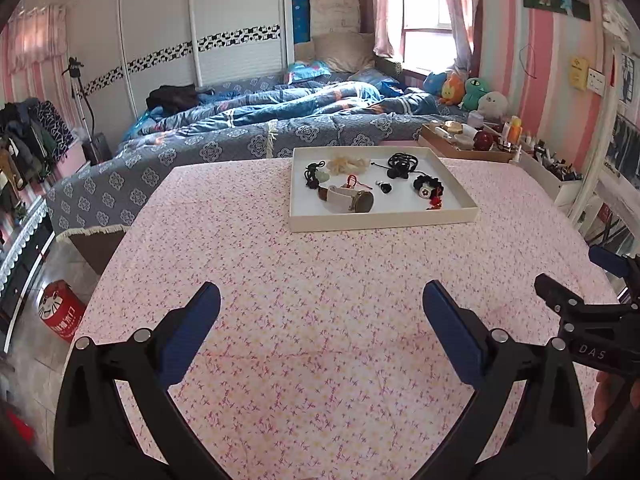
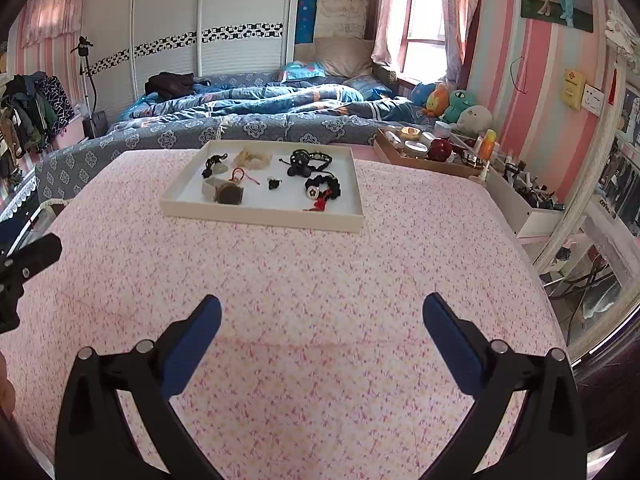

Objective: Organize jewelry

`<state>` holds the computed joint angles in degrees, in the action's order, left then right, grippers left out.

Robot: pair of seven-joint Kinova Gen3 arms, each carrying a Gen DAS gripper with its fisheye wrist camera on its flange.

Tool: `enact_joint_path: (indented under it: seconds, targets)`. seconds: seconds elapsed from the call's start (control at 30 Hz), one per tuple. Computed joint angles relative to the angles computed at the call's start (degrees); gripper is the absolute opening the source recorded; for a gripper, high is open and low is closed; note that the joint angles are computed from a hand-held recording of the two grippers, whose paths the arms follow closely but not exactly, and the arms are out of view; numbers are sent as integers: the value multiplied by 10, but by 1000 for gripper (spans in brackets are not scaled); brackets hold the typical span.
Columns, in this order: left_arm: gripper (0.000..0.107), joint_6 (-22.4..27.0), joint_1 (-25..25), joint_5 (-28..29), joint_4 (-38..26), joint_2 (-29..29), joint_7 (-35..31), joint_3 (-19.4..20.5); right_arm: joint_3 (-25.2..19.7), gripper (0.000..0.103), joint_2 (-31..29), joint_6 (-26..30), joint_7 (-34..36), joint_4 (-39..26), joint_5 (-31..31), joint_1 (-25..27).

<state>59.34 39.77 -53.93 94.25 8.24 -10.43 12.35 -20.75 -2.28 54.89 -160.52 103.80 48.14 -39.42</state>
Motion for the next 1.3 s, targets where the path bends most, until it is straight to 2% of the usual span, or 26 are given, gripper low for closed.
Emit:
enact_joint_path:
  seconds: [0.1, 0.3, 0.47, 0.77, 1.3]
  targets:
    - [100, -15, -2, 9, 6, -6, -3, 2, -7, 101, 0, 17, -20, 9, 13, -6]
    - [100, -20, 11, -38, 36, -9, 59, 8, -11, 101, -6, 16, -57, 28, 31, -9]
    - [100, -44, -1, -32, 49, -13, 71, 8, -10, 101, -3, 16, -63, 34, 29, -8]
    - [100, -11, 14, -52, 36, 1, 83, 10, -9, 101, -3, 22, -76, 36, 37, -13]
    - [100, 4, 28, -50, 28, 13, 85, 4, -12, 101, -1, 27, -82, 41, 37, -16]
